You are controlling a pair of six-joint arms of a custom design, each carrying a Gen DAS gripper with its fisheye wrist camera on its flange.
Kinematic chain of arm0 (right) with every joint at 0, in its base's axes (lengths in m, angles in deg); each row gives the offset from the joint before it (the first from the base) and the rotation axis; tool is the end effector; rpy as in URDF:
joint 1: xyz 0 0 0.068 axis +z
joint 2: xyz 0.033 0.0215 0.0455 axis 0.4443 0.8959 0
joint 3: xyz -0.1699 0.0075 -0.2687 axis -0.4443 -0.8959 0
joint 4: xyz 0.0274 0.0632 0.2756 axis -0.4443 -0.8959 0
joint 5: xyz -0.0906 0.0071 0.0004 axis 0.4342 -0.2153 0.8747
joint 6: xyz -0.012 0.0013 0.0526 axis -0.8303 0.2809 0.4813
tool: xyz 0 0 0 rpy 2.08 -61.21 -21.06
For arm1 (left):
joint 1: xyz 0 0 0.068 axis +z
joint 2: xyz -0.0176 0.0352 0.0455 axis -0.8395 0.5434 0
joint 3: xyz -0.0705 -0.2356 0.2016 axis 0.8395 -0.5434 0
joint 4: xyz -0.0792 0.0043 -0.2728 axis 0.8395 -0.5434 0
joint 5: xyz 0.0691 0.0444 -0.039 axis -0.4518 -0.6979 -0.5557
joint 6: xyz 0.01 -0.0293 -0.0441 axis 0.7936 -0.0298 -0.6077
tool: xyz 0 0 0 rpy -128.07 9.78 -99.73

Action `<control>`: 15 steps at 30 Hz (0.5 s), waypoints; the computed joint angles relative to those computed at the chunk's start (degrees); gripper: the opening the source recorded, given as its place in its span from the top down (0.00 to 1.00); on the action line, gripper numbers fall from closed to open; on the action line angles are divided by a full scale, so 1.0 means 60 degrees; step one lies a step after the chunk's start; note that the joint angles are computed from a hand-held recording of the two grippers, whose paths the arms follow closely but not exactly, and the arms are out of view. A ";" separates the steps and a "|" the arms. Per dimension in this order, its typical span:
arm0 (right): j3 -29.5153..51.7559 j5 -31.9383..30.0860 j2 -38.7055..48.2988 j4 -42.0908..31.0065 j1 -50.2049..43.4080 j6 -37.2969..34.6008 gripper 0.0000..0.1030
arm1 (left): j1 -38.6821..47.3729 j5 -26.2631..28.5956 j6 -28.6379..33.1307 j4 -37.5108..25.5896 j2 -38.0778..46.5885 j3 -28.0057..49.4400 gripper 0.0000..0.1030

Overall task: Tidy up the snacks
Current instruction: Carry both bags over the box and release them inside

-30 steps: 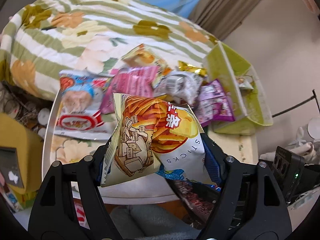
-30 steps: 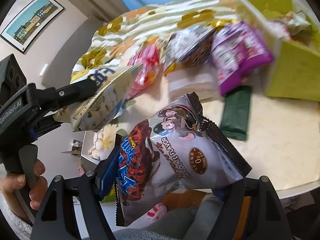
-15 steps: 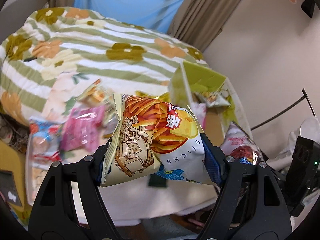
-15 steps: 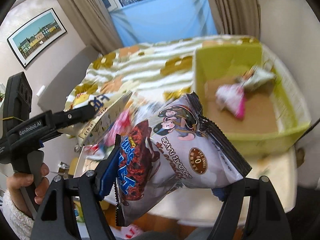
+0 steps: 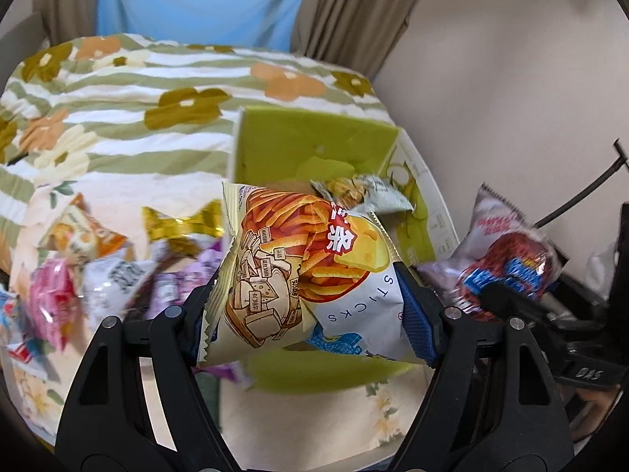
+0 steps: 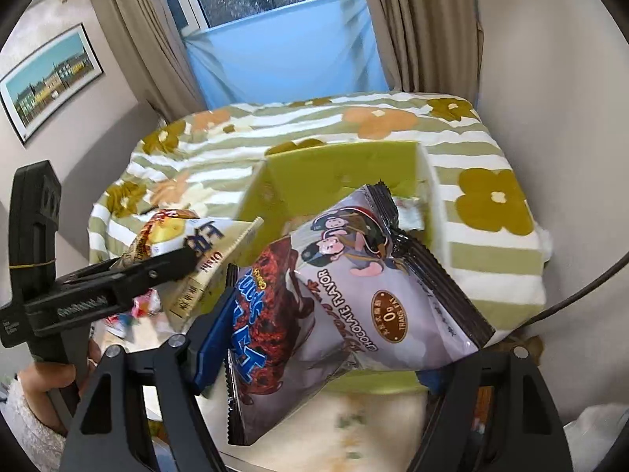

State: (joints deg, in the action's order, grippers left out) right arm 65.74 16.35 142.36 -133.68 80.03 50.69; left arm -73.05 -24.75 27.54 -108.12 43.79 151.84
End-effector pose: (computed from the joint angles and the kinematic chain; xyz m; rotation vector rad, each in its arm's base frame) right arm 0.1895 0.2341 0.3967 0.1316 2.4966 0.2471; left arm 0.3051 -0.0989 0.3798 0.3805 2.5415 -0.5447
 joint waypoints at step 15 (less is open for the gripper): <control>-0.1227 -0.1151 -0.0868 0.0639 -0.1654 -0.1152 0.28 | -0.1058 -0.1076 0.0188 0.0556 0.0685 -0.0466 0.01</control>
